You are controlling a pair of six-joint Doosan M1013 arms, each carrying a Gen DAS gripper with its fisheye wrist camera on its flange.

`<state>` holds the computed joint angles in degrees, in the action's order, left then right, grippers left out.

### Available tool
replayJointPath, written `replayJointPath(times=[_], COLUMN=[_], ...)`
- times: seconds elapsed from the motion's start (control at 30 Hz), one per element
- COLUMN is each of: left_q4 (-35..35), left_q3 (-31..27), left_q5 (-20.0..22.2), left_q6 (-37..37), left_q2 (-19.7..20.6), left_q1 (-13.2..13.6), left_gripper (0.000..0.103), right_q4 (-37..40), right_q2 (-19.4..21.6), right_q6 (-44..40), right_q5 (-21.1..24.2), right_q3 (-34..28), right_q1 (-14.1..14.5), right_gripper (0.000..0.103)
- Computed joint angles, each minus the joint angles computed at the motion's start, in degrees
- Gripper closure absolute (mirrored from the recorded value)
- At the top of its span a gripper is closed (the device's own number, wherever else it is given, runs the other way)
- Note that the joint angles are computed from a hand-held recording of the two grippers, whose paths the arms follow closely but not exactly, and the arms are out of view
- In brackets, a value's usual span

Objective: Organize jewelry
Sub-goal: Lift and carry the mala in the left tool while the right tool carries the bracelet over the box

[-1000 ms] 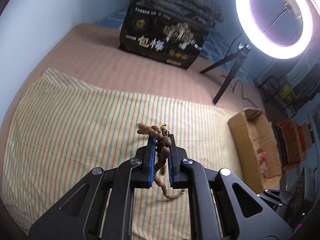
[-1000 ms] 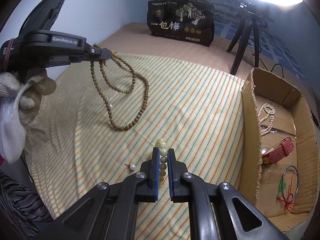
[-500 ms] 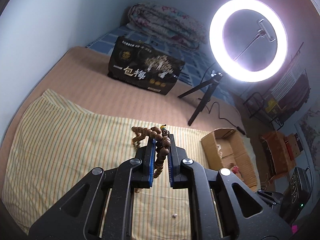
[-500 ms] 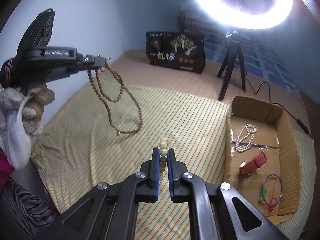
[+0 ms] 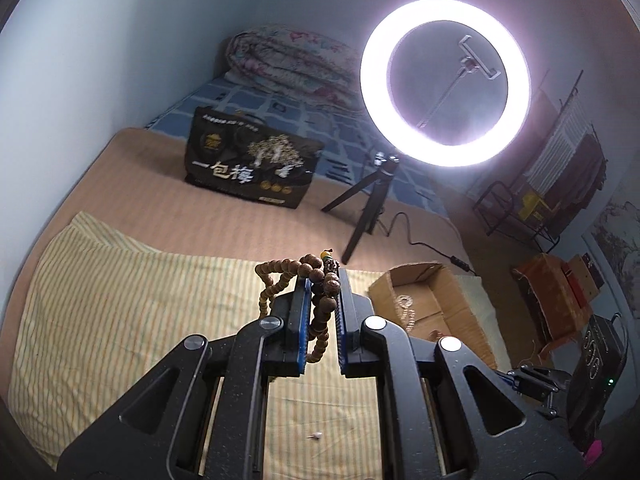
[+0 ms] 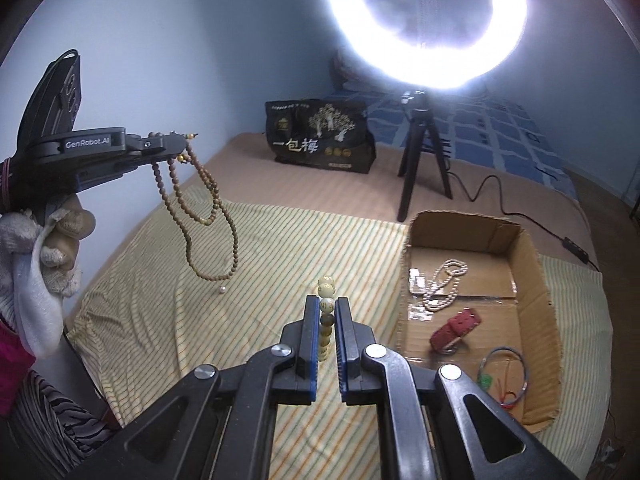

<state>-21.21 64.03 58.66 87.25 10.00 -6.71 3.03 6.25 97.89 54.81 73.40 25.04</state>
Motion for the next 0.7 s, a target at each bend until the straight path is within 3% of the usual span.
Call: replayJointPath(times=[0.7], left_q4=[-0.69], left_q3=[-7.78], left_q5=[0.64], left_q6=[2.72], left_q2=[3.75], left_q1=[-7.03], left_gripper=[0.094], right_q4=[-2.28], right_q2=[-4.46], right_q6=[4.17], right_q5=[-1.16], right_q3=[4.45], right_q1=[-5.01], right_gripper=[0.098])
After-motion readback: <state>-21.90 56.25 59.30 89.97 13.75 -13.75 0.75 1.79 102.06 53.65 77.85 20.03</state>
